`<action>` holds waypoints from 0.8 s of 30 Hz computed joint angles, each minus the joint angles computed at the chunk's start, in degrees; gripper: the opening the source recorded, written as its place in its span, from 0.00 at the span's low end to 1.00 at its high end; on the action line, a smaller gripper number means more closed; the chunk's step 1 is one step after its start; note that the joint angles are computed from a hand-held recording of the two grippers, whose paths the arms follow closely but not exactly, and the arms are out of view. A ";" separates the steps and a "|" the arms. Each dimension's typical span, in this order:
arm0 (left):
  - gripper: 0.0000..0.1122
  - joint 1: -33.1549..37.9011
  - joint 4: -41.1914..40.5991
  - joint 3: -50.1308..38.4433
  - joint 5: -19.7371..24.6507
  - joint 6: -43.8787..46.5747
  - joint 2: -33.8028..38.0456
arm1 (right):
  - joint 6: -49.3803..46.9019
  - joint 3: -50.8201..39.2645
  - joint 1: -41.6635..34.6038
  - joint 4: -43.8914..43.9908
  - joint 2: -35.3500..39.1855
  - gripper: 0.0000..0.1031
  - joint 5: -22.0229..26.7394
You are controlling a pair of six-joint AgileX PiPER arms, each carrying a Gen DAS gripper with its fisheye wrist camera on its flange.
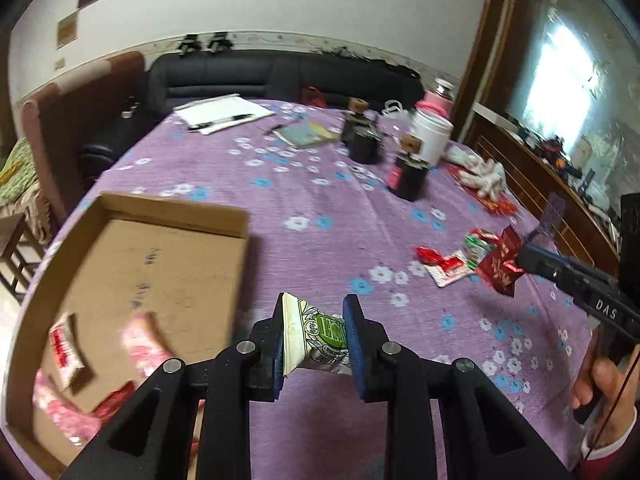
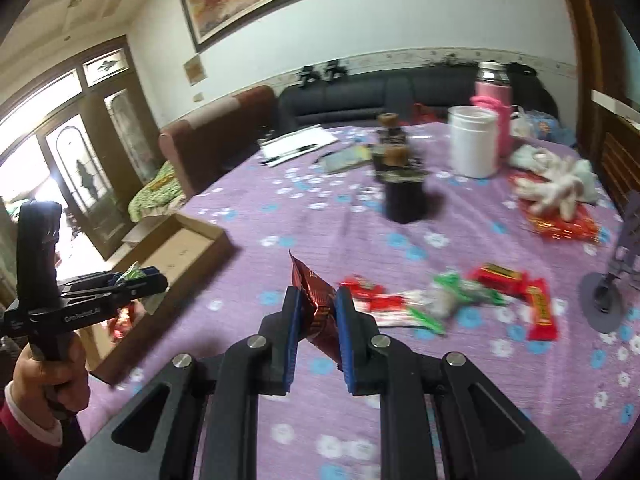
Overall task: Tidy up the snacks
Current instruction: 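Carry both packets over the cardboard tray and open both tools to drop them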
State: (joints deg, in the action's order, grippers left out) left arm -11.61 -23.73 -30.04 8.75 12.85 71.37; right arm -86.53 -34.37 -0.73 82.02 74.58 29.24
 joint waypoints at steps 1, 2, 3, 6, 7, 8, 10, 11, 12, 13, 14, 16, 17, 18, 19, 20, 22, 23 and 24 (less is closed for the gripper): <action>0.24 1.40 -3.10 0.44 0.48 3.69 -0.79 | 0.66 -0.22 2.05 0.23 0.00 0.17 -0.97; 0.24 3.91 -7.87 1.05 1.38 9.36 -2.03 | 1.27 -0.53 4.37 0.55 0.04 0.17 -2.07; 0.24 5.81 -10.77 1.48 2.14 12.93 -2.93 | 1.80 -0.90 6.88 1.08 0.21 0.17 -3.26; 0.24 13.59 -18.76 2.56 5.39 23.76 -5.81 | 3.11 -2.48 14.35 2.65 1.13 0.17 -6.75; 0.24 15.40 -20.33 2.62 6.23 25.99 -6.25 | 3.56 -3.26 16.61 3.06 1.72 0.17 -7.51; 0.24 18.60 -23.19 2.68 7.71 30.07 -6.79 | 3.83 -4.15 18.94 3.70 2.46 0.17 -8.46; 0.24 24.57 -26.60 2.57 10.07 35.72 -7.31 | 5.30 -6.17 23.02 3.73 4.11 0.17 -10.15; 0.24 27.37 -28.64 2.47 11.29 38.77 -7.24 | 5.63 -7.08 24.98 4.04 4.87 0.17 -11.11; 0.24 30.53 -30.67 2.41 12.72 42.02 -7.22 | 5.80 -8.11 27.05 4.54 5.78 0.17 -12.08; 0.24 32.80 -31.85 2.32 13.42 44.08 -6.99 | 6.44 -9.42 29.19 4.60 6.91 0.17 -12.93; 0.24 34.87 -32.80 2.29 14.14 46.01 -6.85 | 6.80 -10.65 31.14 4.75 8.04 0.17 -13.84; 0.24 38.47 -34.95 2.23 15.20 49.69 -6.28 | 7.17 -13.02 34.36 5.07 10.45 0.17 -15.30; 0.24 40.76 -36.64 2.02 16.12 52.26 -5.62 | 7.09 -14.15 35.59 5.44 11.68 0.17 -15.78; 0.24 41.60 -37.28 2.07 16.21 53.38 -5.45 | 6.80 -15.25 36.85 6.09 12.94 0.17 -16.29; 0.24 42.49 -37.85 1.99 15.60 54.70 -5.09 | 6.95 -16.63 38.19 6.25 14.51 0.17 -16.85; 0.24 42.79 -37.82 1.88 15.19 55.08 -4.82 | 7.00 -18.05 39.42 6.55 16.04 0.17 -17.27; 0.24 43.90 -38.68 1.73 15.07 56.72 -4.21 | 8.21 -20.30 41.18 5.65 18.41 0.17 -18.31; 0.24 44.13 -39.28 1.41 14.75 57.73 -3.38 | 8.66 -21.29 41.82 5.25 19.51 0.17 -18.80; 0.24 43.96 -39.57 1.14 14.08 58.27 -2.64 | 8.72 -22.15 42.56 5.42 20.50 0.17 -19.50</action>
